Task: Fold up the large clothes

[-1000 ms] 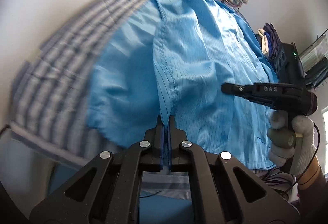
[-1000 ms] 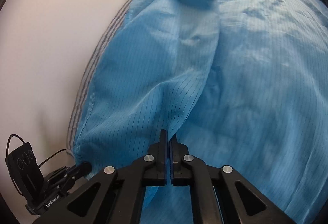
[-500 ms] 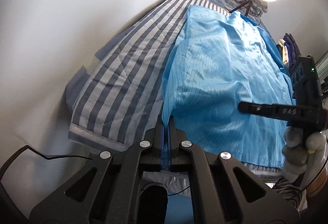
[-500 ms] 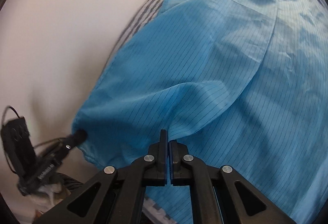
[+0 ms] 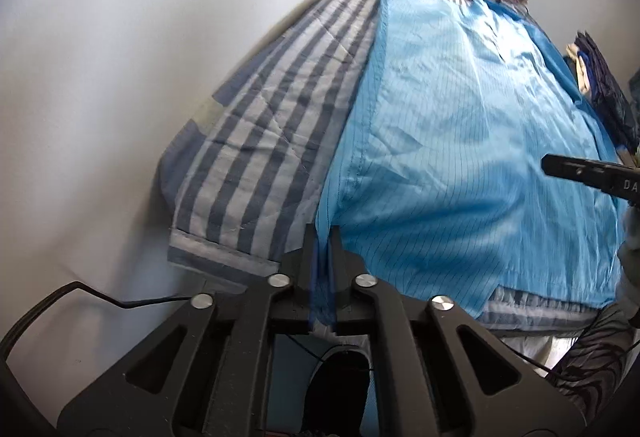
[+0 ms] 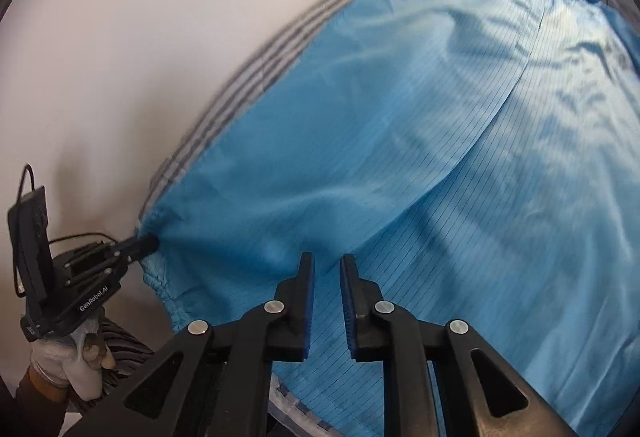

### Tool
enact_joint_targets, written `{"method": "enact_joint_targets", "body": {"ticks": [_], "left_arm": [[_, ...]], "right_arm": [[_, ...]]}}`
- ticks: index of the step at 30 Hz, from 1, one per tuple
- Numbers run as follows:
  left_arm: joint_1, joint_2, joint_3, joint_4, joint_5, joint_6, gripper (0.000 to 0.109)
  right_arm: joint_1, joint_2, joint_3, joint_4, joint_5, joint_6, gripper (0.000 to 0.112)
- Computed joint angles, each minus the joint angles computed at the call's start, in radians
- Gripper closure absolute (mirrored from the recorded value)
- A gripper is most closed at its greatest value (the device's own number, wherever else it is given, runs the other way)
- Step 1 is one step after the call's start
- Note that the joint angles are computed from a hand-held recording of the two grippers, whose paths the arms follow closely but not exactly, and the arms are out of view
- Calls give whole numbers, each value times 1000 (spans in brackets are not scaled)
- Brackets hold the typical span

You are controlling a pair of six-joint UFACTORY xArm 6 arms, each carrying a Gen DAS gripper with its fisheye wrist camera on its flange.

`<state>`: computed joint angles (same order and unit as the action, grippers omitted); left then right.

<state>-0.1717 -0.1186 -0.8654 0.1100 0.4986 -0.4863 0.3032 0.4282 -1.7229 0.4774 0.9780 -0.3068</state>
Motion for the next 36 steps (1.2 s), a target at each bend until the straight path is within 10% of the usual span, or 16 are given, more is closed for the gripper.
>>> {"method": "enact_joint_targets", "body": {"ticks": [10,22,28,36], "left_arm": [[-4,-58,-10,42,12,-36,66],[-15,140,-180,41,-14,-42,65],[-15,252,-238,190,84,-125,65],[27,171,-157,-19,-33,-26,65]], "right_arm": [[51,108,-101,78,-94,16,88],[132,299,-294,-58,-101,130,88],[95,118,-81,118,-118,-11,85],[87,-52,167,257,-113,-145,82]]}}
